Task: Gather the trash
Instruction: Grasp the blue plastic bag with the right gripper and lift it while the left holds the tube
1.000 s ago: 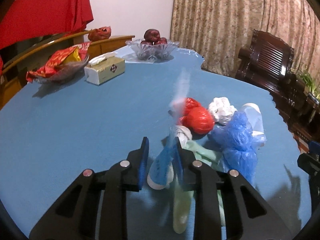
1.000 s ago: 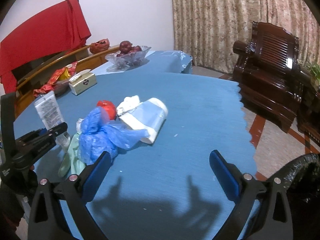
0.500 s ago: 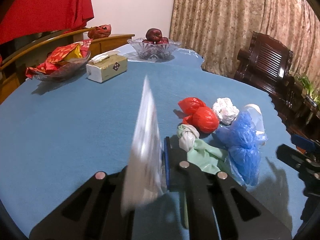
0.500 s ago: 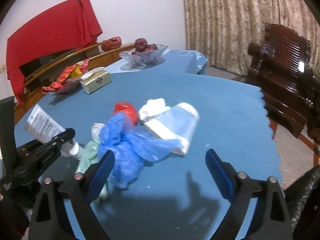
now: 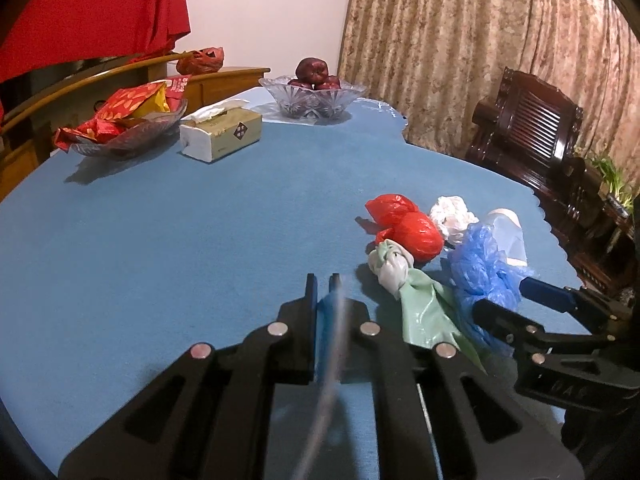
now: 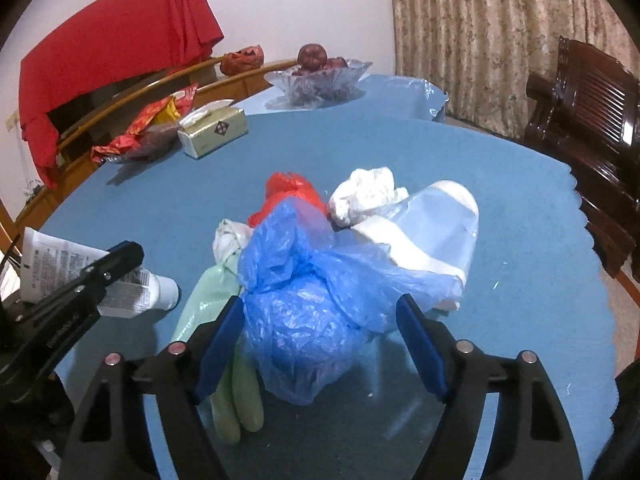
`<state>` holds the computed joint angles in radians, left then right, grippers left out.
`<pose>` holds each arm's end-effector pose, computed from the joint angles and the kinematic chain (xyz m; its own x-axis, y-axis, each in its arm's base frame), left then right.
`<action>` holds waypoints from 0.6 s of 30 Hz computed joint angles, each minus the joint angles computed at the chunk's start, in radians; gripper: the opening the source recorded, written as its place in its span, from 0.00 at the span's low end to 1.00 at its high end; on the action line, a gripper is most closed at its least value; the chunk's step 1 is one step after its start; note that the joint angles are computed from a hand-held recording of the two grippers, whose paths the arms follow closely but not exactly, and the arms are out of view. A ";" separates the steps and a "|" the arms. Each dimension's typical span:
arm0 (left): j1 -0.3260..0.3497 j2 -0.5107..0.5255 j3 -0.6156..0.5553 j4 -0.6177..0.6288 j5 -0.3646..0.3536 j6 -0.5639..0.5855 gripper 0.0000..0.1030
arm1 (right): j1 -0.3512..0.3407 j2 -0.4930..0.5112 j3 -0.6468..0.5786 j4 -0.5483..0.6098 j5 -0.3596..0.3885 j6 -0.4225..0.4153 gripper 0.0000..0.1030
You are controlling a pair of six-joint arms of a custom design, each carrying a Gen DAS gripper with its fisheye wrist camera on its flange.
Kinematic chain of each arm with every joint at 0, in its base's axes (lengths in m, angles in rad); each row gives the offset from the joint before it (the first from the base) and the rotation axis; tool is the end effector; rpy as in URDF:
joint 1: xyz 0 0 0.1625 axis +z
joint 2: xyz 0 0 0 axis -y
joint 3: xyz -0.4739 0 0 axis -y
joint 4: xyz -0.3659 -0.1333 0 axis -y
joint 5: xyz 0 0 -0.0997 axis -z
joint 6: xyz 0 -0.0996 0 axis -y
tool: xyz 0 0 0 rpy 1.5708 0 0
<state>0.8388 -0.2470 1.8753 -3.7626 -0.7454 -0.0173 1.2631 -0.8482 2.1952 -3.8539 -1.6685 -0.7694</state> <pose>-0.2199 -0.5537 -0.0908 -0.7765 0.1505 -0.6119 0.5517 0.6315 -0.5448 -0.0438 -0.5459 0.1827 -0.7892 -0.1228 0.6018 -0.5143 0.6677 -0.5382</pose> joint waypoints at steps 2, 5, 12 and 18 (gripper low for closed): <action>0.007 -0.005 0.004 0.019 -0.010 -0.021 0.14 | 0.000 0.002 0.002 -0.002 -0.005 -0.010 0.75; 0.007 -0.009 0.018 0.022 -0.018 -0.037 0.16 | -0.003 0.000 0.003 0.011 -0.005 -0.009 0.67; -0.016 -0.019 0.067 0.016 -0.018 -0.059 0.13 | -0.002 -0.014 0.007 0.039 0.012 -0.012 0.36; -0.036 -0.024 0.100 -0.013 -0.026 -0.069 0.12 | -0.005 -0.049 0.033 0.051 0.043 -0.024 0.18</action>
